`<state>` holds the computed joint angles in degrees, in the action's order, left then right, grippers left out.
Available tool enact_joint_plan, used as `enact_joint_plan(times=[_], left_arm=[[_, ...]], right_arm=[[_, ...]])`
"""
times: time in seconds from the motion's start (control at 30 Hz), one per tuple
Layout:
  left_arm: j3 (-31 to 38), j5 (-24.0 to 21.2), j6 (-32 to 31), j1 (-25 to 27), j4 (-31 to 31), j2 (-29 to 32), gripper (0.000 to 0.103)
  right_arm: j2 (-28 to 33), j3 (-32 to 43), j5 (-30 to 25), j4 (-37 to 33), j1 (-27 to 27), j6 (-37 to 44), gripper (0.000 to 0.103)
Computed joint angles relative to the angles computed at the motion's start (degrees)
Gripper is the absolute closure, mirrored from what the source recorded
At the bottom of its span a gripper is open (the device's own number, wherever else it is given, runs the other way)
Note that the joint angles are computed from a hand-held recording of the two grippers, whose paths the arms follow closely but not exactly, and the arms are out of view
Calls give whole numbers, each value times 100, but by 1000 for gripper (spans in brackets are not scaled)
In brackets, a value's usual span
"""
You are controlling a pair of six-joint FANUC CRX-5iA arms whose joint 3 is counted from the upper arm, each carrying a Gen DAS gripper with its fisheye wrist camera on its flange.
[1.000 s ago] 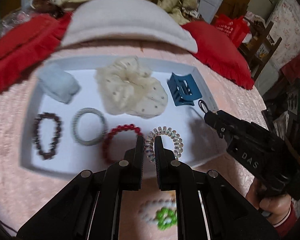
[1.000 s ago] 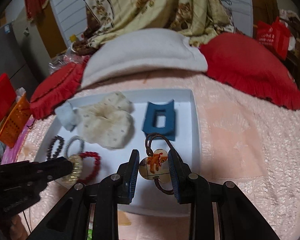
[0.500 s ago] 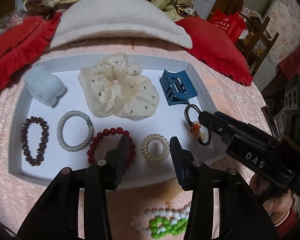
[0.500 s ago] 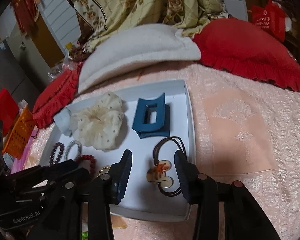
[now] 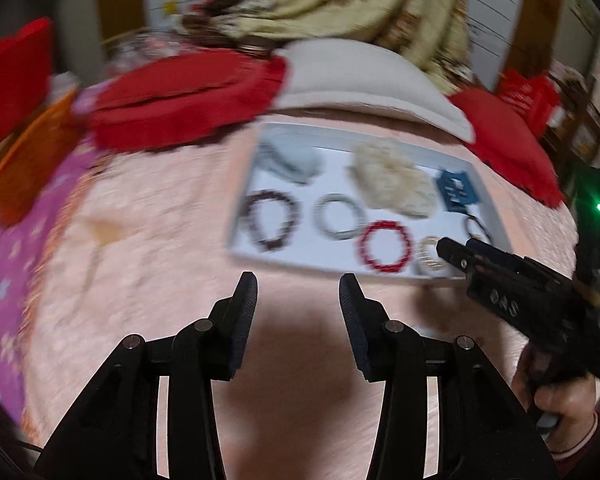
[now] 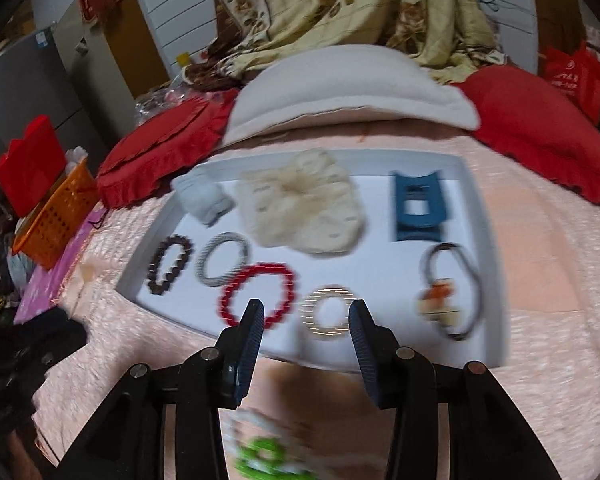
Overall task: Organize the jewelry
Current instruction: 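Place the gold coil bracelet in the white box with the left tool while the right tool places the pendant, then move both open tools back toward the white-and-green bead necklace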
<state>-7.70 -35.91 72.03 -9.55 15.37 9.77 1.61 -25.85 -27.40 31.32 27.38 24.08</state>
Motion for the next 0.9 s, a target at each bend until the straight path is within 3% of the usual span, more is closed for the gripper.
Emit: enact_joint_plan(times=[0.27, 0.37, 0.63, 0.77, 0.9], left_arm=[[-317, 94, 1477, 199, -1540, -526, 61], [-448, 206, 1705, 243, -1894, -698, 61], [-499, 319, 1828, 258, -2124, -808, 61], [-511, 321, 1919, 196, -2347, -932, 61], [-646, 356, 1818, 192, -2233, -1101, 60]], right_arm=[[846, 695, -424, -86, 279, -105, 61], [788, 600, -349, -46, 266, -128, 61], [567, 333, -244, 187, 284, -282, 61], [121, -157, -12, 1059, 283, -1115, 61], [-434, -610, 17, 1311, 375, -1435, 61]])
